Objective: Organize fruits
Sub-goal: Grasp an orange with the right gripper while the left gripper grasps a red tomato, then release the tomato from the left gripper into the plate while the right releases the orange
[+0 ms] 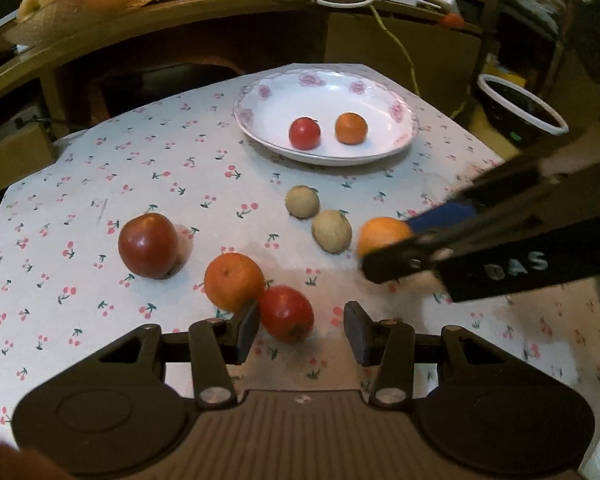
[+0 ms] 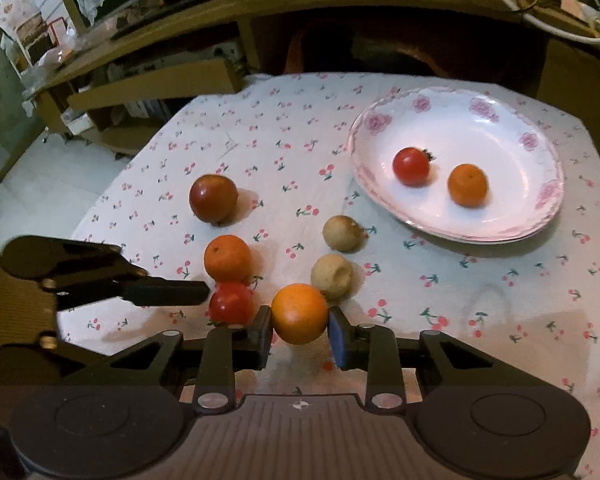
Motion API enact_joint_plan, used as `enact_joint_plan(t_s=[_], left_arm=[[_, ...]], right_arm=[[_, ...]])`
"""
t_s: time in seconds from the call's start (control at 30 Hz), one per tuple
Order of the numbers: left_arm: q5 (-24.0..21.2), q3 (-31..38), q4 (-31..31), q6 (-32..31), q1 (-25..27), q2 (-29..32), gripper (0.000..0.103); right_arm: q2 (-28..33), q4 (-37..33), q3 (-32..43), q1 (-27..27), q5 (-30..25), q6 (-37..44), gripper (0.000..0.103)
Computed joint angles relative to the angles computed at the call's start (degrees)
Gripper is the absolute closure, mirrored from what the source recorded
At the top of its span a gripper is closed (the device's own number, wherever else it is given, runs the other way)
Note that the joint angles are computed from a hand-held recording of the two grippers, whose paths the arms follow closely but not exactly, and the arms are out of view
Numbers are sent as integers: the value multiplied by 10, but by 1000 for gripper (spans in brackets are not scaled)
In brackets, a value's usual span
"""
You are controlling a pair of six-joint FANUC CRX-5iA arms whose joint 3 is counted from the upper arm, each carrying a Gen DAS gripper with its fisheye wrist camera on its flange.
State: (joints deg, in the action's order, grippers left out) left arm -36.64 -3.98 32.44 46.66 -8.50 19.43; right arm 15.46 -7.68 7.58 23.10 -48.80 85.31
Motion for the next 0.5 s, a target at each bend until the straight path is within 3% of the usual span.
enact_joint_plan(t_s=[0.1, 0.27, 0.5], left_arm=[[7, 5, -23, 25, -6, 1, 55], [-1, 21, -74, 83, -11, 5, 69], [-4, 33, -73, 83, -21, 9, 69]], right_arm=[[-5, 1, -5, -7, -3, -5, 72], [-14, 7, -13, -18, 1, -15, 72], [-24, 23, -28, -22, 24, -25, 72]])
